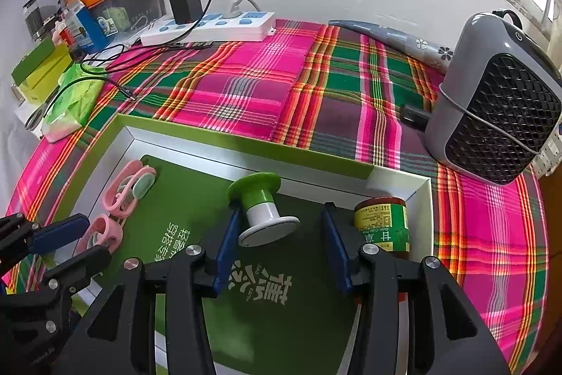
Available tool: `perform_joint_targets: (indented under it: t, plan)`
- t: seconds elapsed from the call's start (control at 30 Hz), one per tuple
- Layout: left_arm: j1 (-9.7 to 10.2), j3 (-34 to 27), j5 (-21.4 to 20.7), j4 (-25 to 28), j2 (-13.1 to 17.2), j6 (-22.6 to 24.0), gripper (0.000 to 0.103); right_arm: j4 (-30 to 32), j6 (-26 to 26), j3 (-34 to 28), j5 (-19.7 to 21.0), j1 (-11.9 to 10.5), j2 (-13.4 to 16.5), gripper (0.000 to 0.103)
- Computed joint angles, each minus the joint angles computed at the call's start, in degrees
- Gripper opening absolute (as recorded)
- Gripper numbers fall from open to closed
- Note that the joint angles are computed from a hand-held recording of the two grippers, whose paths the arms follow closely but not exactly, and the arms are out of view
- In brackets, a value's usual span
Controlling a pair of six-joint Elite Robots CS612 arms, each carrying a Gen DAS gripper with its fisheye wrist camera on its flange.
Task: Organize rigid objects
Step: 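Open the right gripper releasing the suction holder while the left releases the pink clip in the box, then withdraw both grippers from the box toward the loose items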
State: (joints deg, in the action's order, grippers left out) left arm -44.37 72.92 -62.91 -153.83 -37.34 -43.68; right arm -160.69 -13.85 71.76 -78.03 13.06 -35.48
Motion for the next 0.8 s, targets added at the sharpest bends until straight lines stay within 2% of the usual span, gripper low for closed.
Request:
perform_joint_targets:
  t: [0.8]
  plan:
    - [-1.72,2.18,2.99,-0.88,-1.90,-0.31,0.035,-5.11,0.83,5.36,1.44,-0.03,-2.99,0.049]
